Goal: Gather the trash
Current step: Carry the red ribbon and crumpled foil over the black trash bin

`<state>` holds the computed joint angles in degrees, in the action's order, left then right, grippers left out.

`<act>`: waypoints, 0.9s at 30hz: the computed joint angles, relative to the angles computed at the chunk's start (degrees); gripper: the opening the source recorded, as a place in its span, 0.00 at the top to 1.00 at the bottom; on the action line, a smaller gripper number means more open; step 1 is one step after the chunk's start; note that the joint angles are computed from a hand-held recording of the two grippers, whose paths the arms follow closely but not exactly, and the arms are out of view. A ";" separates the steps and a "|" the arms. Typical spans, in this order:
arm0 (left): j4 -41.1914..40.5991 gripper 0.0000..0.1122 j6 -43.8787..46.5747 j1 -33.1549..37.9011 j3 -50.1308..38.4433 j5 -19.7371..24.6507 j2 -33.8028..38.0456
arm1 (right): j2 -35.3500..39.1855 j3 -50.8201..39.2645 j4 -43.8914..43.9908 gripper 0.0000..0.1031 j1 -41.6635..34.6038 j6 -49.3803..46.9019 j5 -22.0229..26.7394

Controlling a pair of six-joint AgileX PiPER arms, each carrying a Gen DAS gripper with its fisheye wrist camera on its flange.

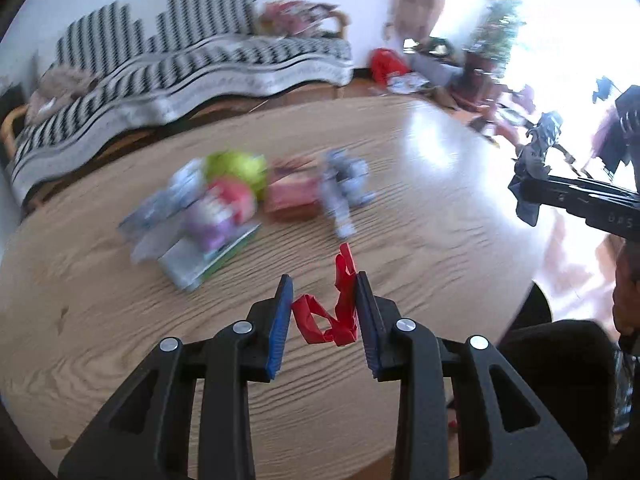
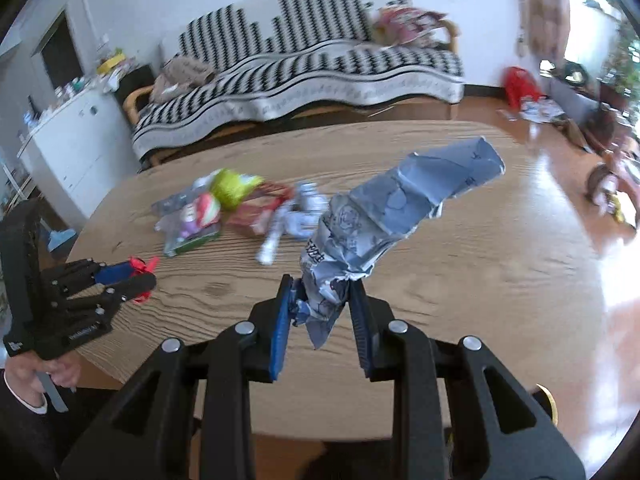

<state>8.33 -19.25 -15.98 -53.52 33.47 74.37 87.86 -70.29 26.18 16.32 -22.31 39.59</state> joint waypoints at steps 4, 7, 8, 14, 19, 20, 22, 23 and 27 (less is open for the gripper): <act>1.25 0.72 -6.81 -10.02 -9.84 1.91 6.66 | -5.98 4.74 4.41 0.73 -12.76 -9.05 3.61; 3.46 0.72 -10.89 -17.62 -18.70 3.32 13.58 | -8.37 7.23 8.04 0.73 -24.33 -16.86 7.21; 3.42 0.72 -11.26 -19.86 -22.11 3.90 16.25 | -9.13 8.44 9.03 0.73 -28.34 -19.40 8.24; -2.14 0.72 -7.58 -29.81 -42.68 7.44 33.10 | -7.68 12.12 14.03 0.73 -46.14 -31.84 12.16; -6.28 0.72 -5.07 -34.31 -59.74 13.92 47.45 | -4.54 13.61 15.98 0.73 -55.99 -38.80 13.83; -6.51 0.72 -5.16 -34.80 -62.12 15.09 49.45 | -4.09 14.00 16.10 0.73 -57.04 -39.62 13.76; -8.34 0.72 -4.61 -35.08 -69.90 19.25 55.68 | -2.56 14.38 16.31 0.73 -59.65 -41.76 14.10; -8.70 0.72 -4.69 -35.13 -71.75 20.31 57.22 | -1.76 14.63 16.49 0.73 -61.00 -42.94 14.25; -9.47 0.72 -5.23 -35.71 -83.00 26.32 66.34 | 2.24 15.85 16.17 0.73 -63.38 -45.30 12.84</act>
